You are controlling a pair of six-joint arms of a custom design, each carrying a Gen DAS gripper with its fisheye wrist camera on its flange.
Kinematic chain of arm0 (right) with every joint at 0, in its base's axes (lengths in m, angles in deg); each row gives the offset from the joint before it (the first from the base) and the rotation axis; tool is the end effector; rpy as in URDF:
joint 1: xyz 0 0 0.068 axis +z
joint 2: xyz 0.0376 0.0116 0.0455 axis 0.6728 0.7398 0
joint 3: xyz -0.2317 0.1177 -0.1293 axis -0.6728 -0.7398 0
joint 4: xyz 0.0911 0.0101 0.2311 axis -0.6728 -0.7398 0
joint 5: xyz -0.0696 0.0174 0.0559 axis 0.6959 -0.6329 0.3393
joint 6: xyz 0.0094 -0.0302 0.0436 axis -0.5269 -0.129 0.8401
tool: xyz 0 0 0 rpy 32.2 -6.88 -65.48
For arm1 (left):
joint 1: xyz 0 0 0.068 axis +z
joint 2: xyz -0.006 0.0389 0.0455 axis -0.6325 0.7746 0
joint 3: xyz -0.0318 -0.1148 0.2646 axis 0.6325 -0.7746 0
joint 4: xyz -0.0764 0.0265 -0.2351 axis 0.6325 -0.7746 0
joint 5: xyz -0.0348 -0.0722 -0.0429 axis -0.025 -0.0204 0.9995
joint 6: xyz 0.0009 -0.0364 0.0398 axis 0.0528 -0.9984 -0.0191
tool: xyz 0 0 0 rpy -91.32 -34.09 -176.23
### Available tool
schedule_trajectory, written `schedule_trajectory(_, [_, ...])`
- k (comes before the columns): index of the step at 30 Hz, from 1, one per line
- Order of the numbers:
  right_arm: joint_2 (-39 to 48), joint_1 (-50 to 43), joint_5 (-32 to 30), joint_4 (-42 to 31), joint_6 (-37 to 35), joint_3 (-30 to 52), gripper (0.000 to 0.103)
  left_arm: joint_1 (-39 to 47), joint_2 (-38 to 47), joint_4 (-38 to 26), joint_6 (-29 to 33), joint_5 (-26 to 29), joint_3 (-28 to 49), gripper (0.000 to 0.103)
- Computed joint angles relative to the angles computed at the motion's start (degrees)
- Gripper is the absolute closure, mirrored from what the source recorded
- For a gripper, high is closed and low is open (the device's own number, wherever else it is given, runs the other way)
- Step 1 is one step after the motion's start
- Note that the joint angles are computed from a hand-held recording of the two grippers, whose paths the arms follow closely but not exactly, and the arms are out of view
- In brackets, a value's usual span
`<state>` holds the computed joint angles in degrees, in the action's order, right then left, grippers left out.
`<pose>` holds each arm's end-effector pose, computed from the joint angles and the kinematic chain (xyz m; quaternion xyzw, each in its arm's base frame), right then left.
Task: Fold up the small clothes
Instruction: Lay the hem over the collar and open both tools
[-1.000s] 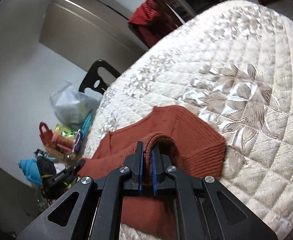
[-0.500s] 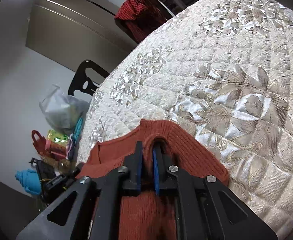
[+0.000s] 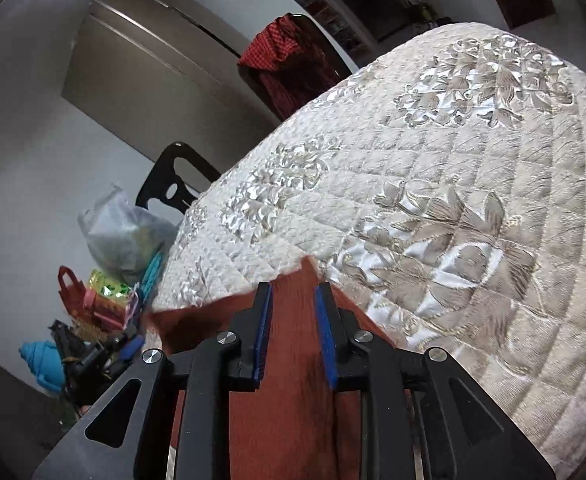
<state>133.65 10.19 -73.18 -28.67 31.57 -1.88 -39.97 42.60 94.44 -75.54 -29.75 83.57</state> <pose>0.2470 -0.1247 0.0966 0.1685 0.8670 0.3010 0.3597 0.3276 -0.0187 0.0965 -0.0765 0.8967 -0.2616 0.3488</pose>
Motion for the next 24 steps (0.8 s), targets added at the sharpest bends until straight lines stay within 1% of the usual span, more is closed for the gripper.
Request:
schedule_trajectory(4, [-1.0, 2.74, 3.13, -0.92, -2.11, -0.31, 0.08, -3.78, -1.86, -0.54, 4.43, -2.32, -1.78, 0.058])
schedule_trajectory(7, [-0.27, 4.97, 6.32, -1.8, -2.57, 0.52, 0.08, -6.68, -1.56, -1.65, 6.56, -3.84, -1.69, 0.058])
schedule_trajectory(9, [-0.43, 5.46, 7.11, -2.0, -3.84, 0.07, 0.08, -8.0, -1.44, -2.06, 7.4, -3.99, -2.45, 0.058])
schedule_trajectory(11, [-2.18, 6.03, 9.19, -2.68, -5.91, -1.65, 0.08, -9.04, -1.69, -2.8, 8.12, -4.41, -3.66, 0.058])
schedule_trajectory(13, [-5.57, 6.26, 10.96, -2.24, -8.5, -5.13, 0.08, -9.64, -3.62, -1.85, 8.97, -4.22, -6.91, 0.058])
schedule_trajectory(14, [-9.15, 6.43, 11.44, -0.77, -10.61, -8.99, 0.08, -10.32, -5.35, -0.21, 9.27, -4.5, -9.65, 0.058])
schedule_trajectory(16, [-13.96, 8.07, 12.98, 0.99, -12.04, -14.65, 0.08, -12.39, -8.01, 2.01, 9.38, -5.7, -13.54, 0.058])
schedule_trajectory(17, [-14.97, 9.2, 13.83, 1.92, -12.42, -16.5, 0.08, -14.26, -9.23, 2.61, 9.22, -6.61, -15.09, 0.058])
schedule_trajectory(20, [-19.03, 17.89, 20.52, 8.99, -10.57, -24.8, 0.08, -20.66, -11.85, 5.16, 7.95, -9.08, -18.63, 0.058])
schedule_trajectory(22, [-19.91, 23.98, 25.6, 14.37, -8.29, -28.61, 0.08, -25.51, -12.07, 5.92, 7.98, -13.36, -19.29, 0.058])
schedule_trajectory(24, [-16.32, 27.98, 28.88, 19.37, -7.16, -29.87, 0.08, -30.17, -9.71, 5.81, 7.85, -17.48, -18.47, 0.058])
